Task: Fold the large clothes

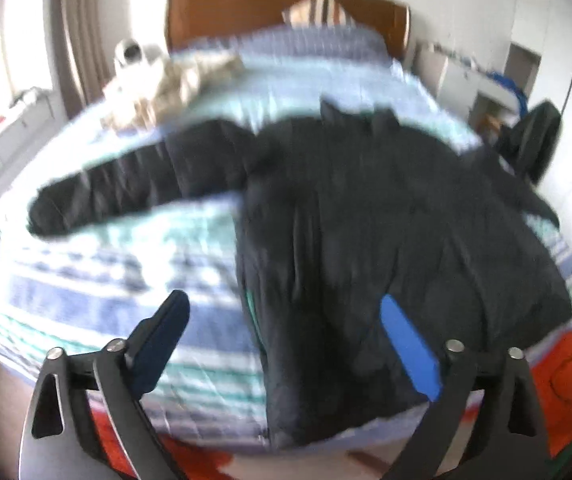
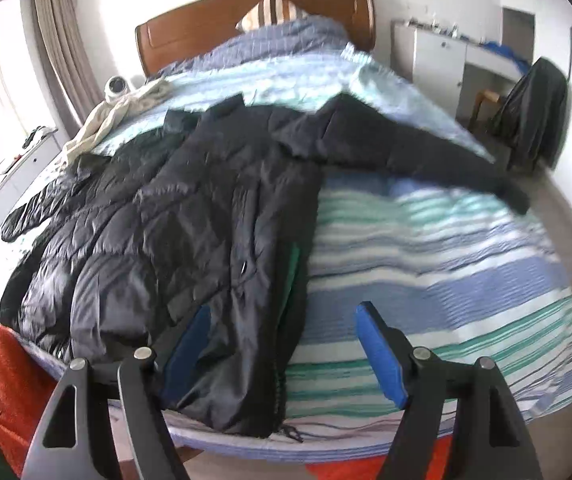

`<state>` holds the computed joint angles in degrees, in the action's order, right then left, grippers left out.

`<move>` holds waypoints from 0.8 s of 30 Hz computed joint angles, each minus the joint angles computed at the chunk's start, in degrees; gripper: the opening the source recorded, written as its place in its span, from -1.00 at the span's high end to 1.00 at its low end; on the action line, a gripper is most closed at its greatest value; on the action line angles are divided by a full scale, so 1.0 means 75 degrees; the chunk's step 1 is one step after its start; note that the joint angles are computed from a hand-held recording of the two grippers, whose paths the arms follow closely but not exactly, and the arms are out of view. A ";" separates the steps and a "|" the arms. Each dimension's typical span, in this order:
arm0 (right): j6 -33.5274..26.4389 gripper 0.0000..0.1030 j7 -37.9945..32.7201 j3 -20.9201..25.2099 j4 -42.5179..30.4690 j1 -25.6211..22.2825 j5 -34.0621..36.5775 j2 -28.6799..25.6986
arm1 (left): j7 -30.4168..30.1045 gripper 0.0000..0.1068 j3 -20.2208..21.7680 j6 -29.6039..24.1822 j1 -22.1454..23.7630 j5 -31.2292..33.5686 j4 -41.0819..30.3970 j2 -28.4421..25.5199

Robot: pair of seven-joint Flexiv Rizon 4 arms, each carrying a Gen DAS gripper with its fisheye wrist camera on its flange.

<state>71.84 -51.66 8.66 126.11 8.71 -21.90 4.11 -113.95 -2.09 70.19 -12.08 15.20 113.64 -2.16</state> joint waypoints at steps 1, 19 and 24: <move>-0.0057 -0.48 0.0420 0.0012 -0.0052 -0.0095 -0.0470 0.0010 | -0.0546 -0.84 0.0038 0.0209 -0.0024 0.0616 -0.0169 0.0013; -0.2479 -0.48 0.3405 0.0033 -0.0830 -0.0358 -0.3936 0.0196 | -0.1959 -0.92 0.0016 -0.1003 -0.0465 0.1729 -0.0950 -0.0284; -0.2770 -0.48 0.3386 0.0028 -0.0833 -0.0285 -0.3988 0.0155 | -0.1847 -0.92 -0.0007 -0.0945 -0.0412 0.1694 -0.0902 -0.0191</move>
